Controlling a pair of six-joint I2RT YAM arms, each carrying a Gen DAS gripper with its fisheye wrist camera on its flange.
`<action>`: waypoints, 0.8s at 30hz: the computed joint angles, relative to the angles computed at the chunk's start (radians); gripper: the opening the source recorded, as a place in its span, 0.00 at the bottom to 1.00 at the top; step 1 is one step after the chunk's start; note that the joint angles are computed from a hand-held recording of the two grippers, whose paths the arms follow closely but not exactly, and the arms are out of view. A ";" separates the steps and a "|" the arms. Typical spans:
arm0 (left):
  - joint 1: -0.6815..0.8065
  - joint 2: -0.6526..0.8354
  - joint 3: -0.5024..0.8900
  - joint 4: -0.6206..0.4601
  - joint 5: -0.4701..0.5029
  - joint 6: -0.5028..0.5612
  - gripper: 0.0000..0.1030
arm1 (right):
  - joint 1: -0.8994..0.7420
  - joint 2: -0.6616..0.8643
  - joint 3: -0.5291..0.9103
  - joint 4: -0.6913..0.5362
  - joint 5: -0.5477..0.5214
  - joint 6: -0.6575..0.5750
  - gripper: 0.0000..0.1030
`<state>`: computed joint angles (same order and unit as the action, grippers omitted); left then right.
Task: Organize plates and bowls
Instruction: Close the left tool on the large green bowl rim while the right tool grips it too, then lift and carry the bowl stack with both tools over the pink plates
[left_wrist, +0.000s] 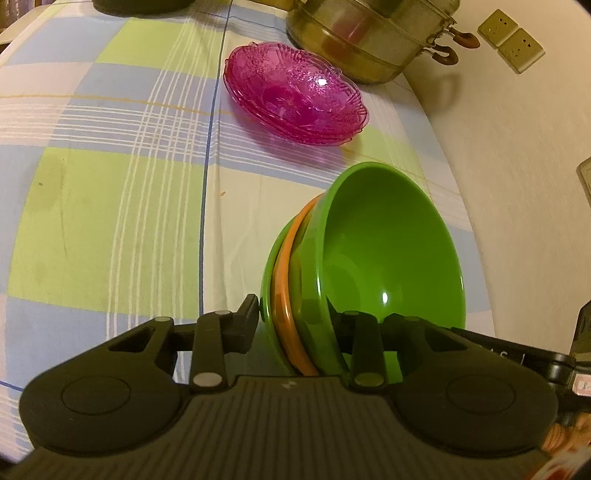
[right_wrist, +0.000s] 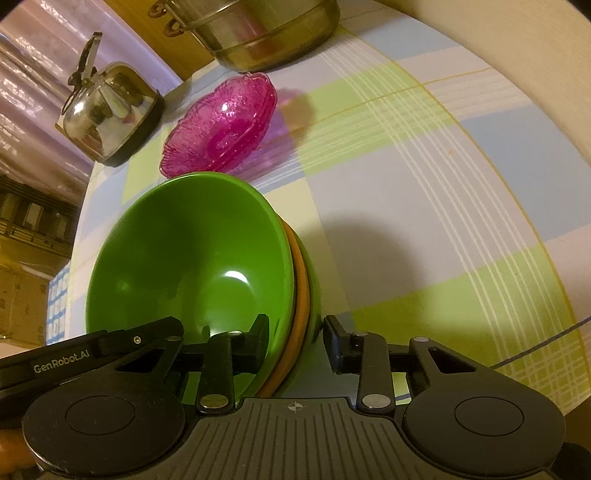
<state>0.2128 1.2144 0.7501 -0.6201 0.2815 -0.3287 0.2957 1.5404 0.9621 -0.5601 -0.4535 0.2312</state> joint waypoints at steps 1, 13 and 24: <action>-0.003 0.000 0.001 -0.001 -0.005 0.003 0.28 | 0.000 0.000 -0.001 0.002 0.002 -0.001 0.32; -0.018 0.003 0.007 -0.009 -0.030 0.011 0.27 | 0.033 0.011 0.010 0.006 0.053 -0.003 0.27; -0.030 -0.007 0.017 -0.025 -0.045 0.011 0.27 | 0.034 0.005 0.031 -0.023 0.051 0.005 0.26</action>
